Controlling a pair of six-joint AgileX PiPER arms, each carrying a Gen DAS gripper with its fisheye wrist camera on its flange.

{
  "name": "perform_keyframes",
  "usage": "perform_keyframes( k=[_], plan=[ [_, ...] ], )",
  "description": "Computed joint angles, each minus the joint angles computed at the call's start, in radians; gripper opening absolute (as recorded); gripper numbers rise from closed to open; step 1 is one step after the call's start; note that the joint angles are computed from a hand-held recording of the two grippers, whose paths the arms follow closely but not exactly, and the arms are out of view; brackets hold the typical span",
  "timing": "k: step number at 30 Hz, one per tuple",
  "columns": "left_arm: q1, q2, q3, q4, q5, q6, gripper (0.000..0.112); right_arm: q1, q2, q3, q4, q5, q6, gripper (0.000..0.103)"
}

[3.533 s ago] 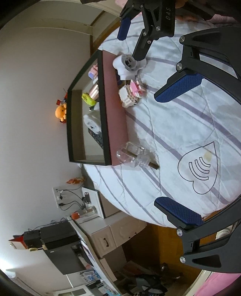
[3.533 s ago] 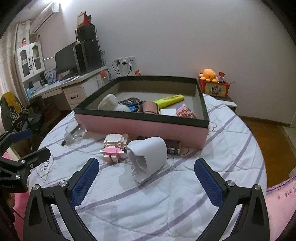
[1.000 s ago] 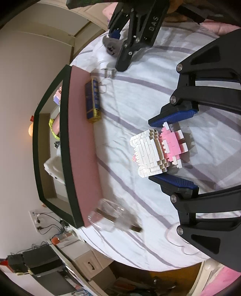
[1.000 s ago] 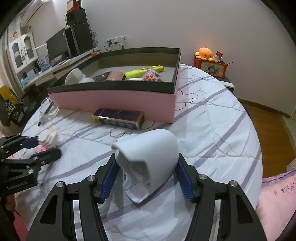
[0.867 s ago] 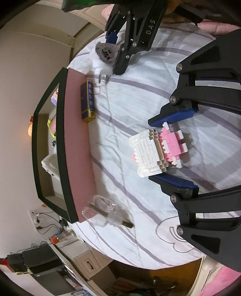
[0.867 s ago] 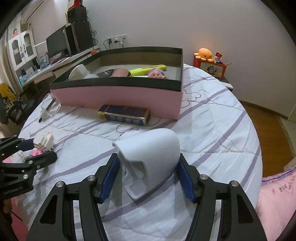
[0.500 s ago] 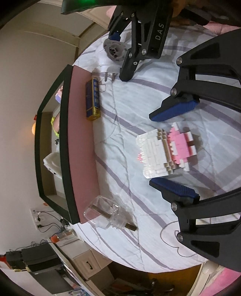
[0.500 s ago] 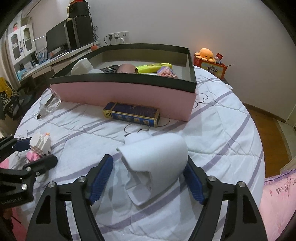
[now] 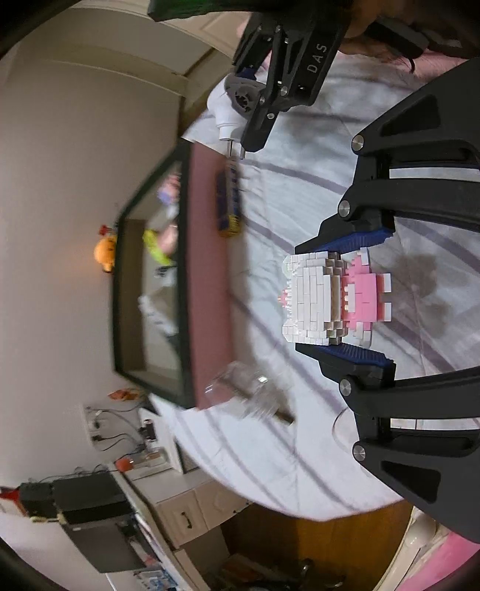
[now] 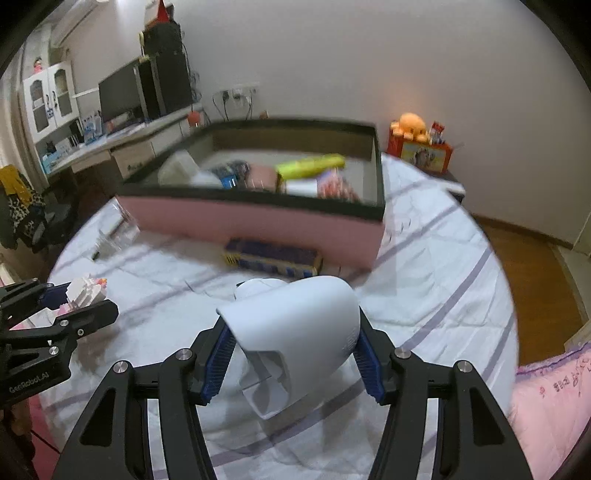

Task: Organize rigid objects
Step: 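Lift and carry the hair dryer and block toy over the pink box with both tools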

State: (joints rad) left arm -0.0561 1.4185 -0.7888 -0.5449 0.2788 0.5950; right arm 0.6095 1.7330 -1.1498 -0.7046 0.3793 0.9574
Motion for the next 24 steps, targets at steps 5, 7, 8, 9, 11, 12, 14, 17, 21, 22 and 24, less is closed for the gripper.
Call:
perform_keyframes(
  k=[5,7,8,9,11,12,14,17,21,22,24],
  plan=[
    [0.044,-0.116,-0.006,-0.066,0.032,0.067,0.044,0.061,-0.096,0.001,-0.144,0.046,0.112,0.061],
    [0.063,-0.156,-0.021,-0.096,0.055,0.093,0.044,0.088,-0.134,-0.004,-0.200,0.066,0.152,0.061],
    [0.062,-0.173,-0.029,-0.076,0.054,0.069,0.044,0.106,-0.147,-0.010,-0.225,0.081,0.172,0.061],
    [0.071,-0.199,-0.037,-0.088,0.063,0.077,0.044,0.118,-0.155,-0.019,-0.243,0.092,0.181,0.061],
    [0.088,-0.229,-0.047,-0.107,0.070,0.077,0.044,0.150,-0.180,-0.033,-0.291,0.122,0.210,0.061],
    [0.098,-0.254,-0.048,-0.103,0.056,0.055,0.044,0.163,-0.190,-0.042,-0.304,0.134,0.213,0.061],
    [0.128,-0.280,-0.057,-0.189,0.077,0.129,0.044,0.181,-0.204,-0.057,-0.326,0.147,0.215,0.061],
    [0.138,-0.296,-0.071,-0.223,0.081,0.172,0.044,0.206,-0.228,-0.067,-0.374,0.161,0.244,0.061],
    [0.130,-0.274,-0.106,-0.220,0.086,0.182,0.044,0.212,-0.220,-0.101,-0.356,0.162,0.204,0.061],
    [0.126,-0.265,-0.111,-0.226,0.081,0.193,0.044,0.208,-0.214,-0.110,-0.355,0.157,0.200,0.061],
    [0.118,-0.251,-0.125,-0.224,0.078,0.197,0.044,0.200,-0.201,-0.127,-0.330,0.148,0.170,0.061]
  ],
)
